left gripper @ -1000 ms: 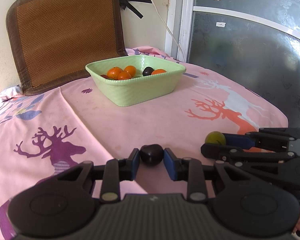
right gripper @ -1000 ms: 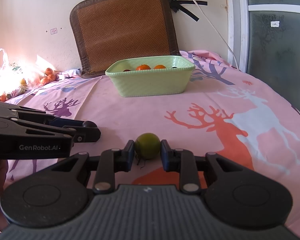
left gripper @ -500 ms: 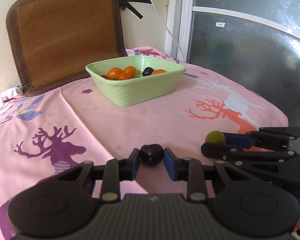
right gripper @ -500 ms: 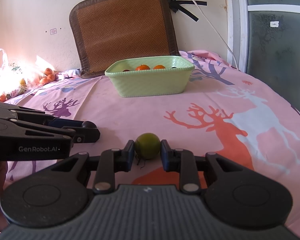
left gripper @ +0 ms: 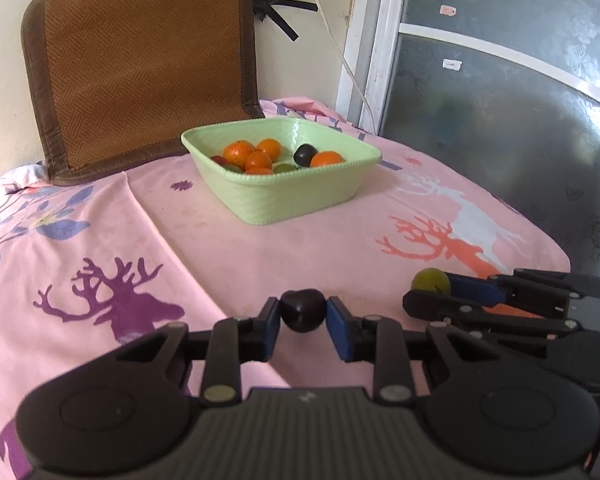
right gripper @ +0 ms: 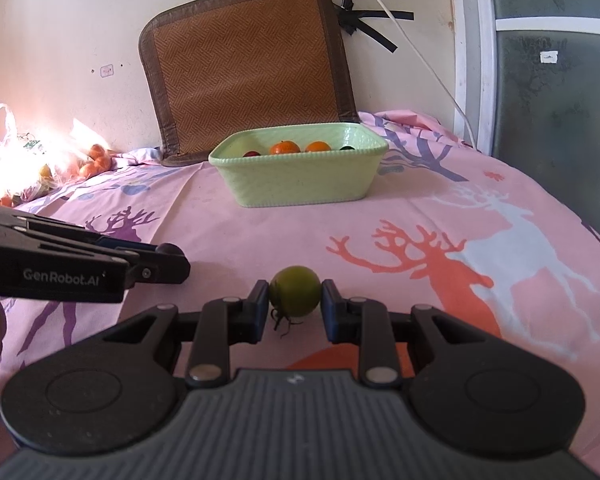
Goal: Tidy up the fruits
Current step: 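Carry both tomatoes into the green bowl and open both tools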
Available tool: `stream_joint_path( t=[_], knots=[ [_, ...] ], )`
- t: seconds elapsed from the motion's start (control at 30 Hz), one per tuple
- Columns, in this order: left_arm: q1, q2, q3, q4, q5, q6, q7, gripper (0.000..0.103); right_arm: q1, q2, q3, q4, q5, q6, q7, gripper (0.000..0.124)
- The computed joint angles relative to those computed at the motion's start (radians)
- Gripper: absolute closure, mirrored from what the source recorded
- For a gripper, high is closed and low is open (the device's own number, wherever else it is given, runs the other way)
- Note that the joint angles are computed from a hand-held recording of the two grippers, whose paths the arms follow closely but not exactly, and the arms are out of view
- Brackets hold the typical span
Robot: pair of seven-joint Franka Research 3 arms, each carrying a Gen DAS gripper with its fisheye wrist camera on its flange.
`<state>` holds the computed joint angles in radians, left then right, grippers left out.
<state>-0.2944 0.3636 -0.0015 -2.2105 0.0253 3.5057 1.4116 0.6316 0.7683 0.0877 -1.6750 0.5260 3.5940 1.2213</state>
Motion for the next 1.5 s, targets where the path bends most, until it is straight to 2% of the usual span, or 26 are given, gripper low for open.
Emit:
stream_joint_path(
  t=[0.1, 0.23, 0.37, 0.5, 0.57, 0.67, 0.8, 0.87, 0.9, 0.93, 1.0, 1.07, 1.13, 1.2, 1.23, 1.37, 1.47, 1.5],
  knots=[
    [0.004, -0.002, 0.002, 0.024, 0.009, -0.005, 0.008, 0.077, 0.0, 0.013, -0.007, 0.026, -0.005, 0.005, -0.007, 0.094],
    [-0.043, 0.016, 0.051, 0.094, -0.026, -0.026, 0.051, 0.077, -0.014, 0.037, -0.006, 0.081, -0.024, 0.023, -0.012, 0.094],
    [-0.089, 0.069, 0.111, 0.214, -0.049, -0.081, 0.076, 0.077, -0.03, 0.086, -0.005, 0.187, -0.048, 0.031, -0.024, 0.094],
    [-0.04, 0.139, 0.086, 0.357, 0.006, -0.17, 0.03, 0.077, -0.036, 0.17, -0.023, 0.362, -0.055, -0.035, -0.033, 0.093],
    [0.006, 0.178, 0.044, 0.431, 0.039, -0.216, 0.009, 0.077, -0.017, 0.222, -0.062, 0.464, -0.032, -0.091, -0.037, 0.093],
    [0.043, 0.235, 0.012, 0.531, 0.077, -0.278, -0.017, 0.076, 0.014, 0.301, -0.136, 0.605, -0.002, -0.183, -0.009, 0.093],
    [0.026, 0.292, 0.043, 0.625, 0.119, -0.344, -0.074, 0.074, 0.042, 0.396, -0.241, 0.754, -0.019, -0.285, 0.08, 0.093],
    [0.018, 0.307, 0.056, 0.649, 0.137, -0.364, -0.109, 0.066, 0.052, 0.436, -0.294, 0.818, -0.033, -0.335, 0.14, 0.09],
    [0.011, 0.308, 0.067, 0.651, 0.146, -0.364, -0.13, 0.061, 0.049, 0.44, -0.292, 0.825, -0.045, -0.341, 0.154, 0.083],
    [0.009, 0.306, 0.073, 0.648, 0.157, -0.359, -0.146, 0.06, 0.044, 0.435, -0.28, 0.817, -0.057, -0.33, 0.16, 0.07],
    [0.006, 0.293, 0.08, 0.628, 0.18, -0.352, -0.176, 0.06, 0.052, 0.421, -0.287, 0.783, -0.069, -0.294, 0.187, 0.07],
    [-0.009, 0.265, 0.101, 0.585, 0.202, -0.332, -0.216, 0.06, 0.031, 0.377, -0.227, 0.711, -0.101, -0.25, 0.184, 0.07],
    [-0.04, 0.231, 0.141, 0.53, 0.225, -0.302, -0.264, 0.06, 0.024, 0.329, -0.195, 0.627, -0.101, -0.198, 0.18, 0.07],
    [-0.107, 0.193, 0.218, 0.462, 0.25, -0.266, -0.319, 0.057, 0.021, 0.279, -0.163, 0.537, -0.08, -0.139, 0.171, 0.07],
    [-0.156, 0.176, 0.273, 0.427, 0.259, -0.248, -0.349, 0.053, 0.019, 0.255, -0.146, 0.491, -0.064, -0.11, 0.164, 0.07],
    [-0.38, 0.126, 0.496, 0.288, 0.236, -0.186, -0.405, 0.049, -0.011, 0.149, -0.048, 0.298, -0.016, -0.002, 0.149, 0.07],
    [-0.556, 0.118, 0.651, 0.202, 0.156, -0.165, -0.387, 0.044, -0.03, 0.089, 0.004, 0.19, 0.018, 0.035, 0.155, 0.07],
    [-0.6, 0.116, 0.686, 0.179, 0.129, -0.165, -0.381, 0.043, -0.04, 0.068, 0.022, 0.155, 0.023, 0.039, 0.164, 0.07]
  ],
)
